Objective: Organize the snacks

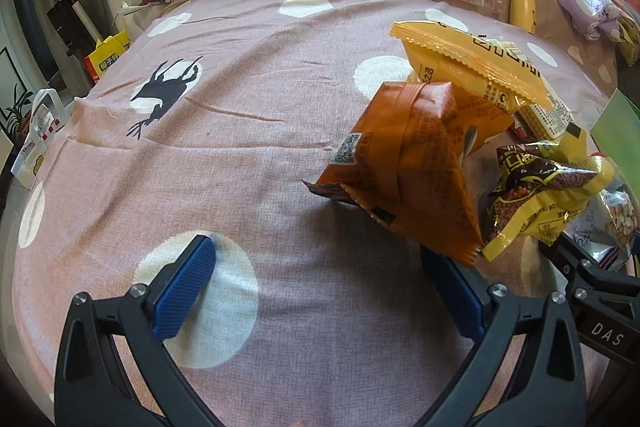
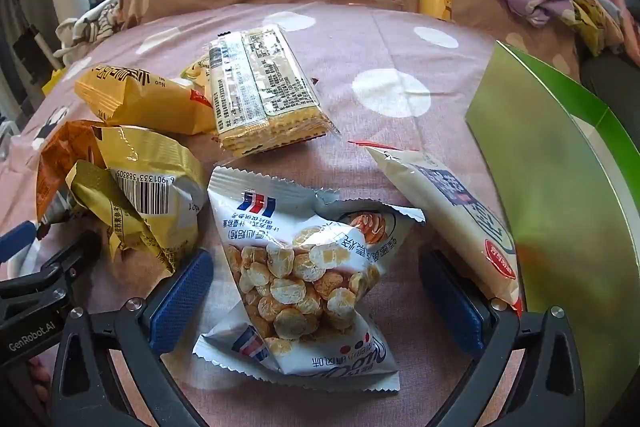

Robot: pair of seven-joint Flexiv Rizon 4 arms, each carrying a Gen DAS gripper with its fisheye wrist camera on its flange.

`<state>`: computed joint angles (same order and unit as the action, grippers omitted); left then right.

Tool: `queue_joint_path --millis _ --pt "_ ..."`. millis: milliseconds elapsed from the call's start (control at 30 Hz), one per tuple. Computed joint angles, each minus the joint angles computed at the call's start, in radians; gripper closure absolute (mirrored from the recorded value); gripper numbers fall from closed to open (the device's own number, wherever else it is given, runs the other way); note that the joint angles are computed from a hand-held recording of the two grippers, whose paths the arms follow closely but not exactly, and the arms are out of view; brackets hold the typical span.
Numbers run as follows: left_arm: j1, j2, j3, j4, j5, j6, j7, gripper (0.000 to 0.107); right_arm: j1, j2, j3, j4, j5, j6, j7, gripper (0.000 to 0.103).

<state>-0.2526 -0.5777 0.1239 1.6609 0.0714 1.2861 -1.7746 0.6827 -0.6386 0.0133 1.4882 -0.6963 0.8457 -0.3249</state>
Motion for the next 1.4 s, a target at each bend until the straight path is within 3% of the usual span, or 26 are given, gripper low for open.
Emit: queue_joint_path --millis 1400 --pt "0.000 0.000 0.000 0.002 0.002 0.004 -0.001 0.004 0.001 0.000 -0.001 0.000 -0.002 0.001 0.002 0.000"
